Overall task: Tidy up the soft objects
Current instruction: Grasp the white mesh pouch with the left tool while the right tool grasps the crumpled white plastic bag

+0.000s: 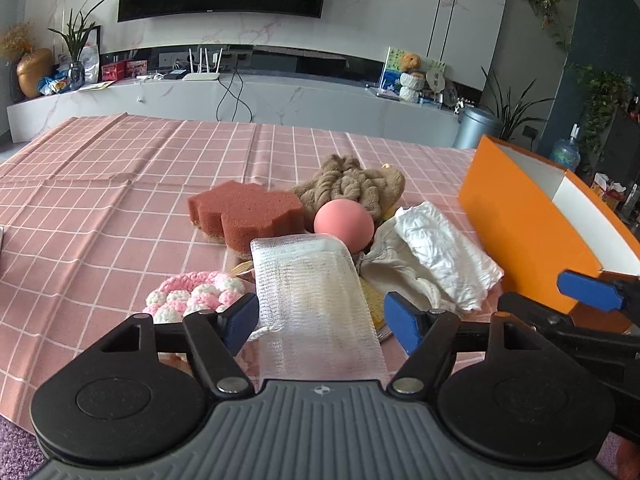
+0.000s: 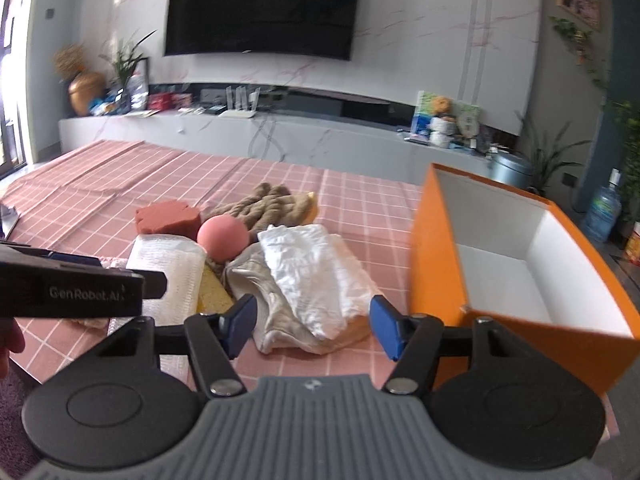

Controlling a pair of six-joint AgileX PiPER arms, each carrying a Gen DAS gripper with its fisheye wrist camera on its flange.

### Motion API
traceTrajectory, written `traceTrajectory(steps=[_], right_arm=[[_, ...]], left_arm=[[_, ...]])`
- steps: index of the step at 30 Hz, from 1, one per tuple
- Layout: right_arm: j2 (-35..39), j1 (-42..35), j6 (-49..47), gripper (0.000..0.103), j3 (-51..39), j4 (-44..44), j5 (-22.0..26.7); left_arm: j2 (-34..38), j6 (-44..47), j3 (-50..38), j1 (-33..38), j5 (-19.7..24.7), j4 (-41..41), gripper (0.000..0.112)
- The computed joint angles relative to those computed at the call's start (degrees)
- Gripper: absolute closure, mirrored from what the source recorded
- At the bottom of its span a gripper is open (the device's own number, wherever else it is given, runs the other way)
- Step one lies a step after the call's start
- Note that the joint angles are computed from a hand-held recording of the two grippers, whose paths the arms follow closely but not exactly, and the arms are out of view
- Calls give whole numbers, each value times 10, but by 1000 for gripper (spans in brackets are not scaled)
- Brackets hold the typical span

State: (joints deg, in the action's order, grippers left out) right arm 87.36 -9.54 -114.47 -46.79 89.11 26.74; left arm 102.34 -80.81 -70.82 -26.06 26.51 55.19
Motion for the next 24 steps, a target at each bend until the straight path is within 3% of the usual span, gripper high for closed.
traceTrajectory(steps=[4, 8, 10, 14, 17, 20, 24], right_arm=[[55, 21, -44, 43, -52, 14, -10], [117, 33, 46, 43, -130, -70, -6], [142, 40, 87, 36, -161, -106, -5], [187, 52, 159, 33, -210, -163, -5], [216, 56, 230, 34, -245, -217, 8], [234, 54, 263, 44, -266, -240, 25], [250, 47, 326, 70, -290, -278, 64]], left_arm=[[30, 66, -31, 17, -9, -60, 28], [61, 104, -64, 22, 1, -82, 28], [76, 123, -78, 23, 2, -90, 28], [101, 159, -101, 21, 12, -96, 28], [111, 171, -111, 23, 17, -107, 36], [112, 176, -113, 25, 14, -113, 51], [106, 189, -111, 29, 4, -126, 66]])
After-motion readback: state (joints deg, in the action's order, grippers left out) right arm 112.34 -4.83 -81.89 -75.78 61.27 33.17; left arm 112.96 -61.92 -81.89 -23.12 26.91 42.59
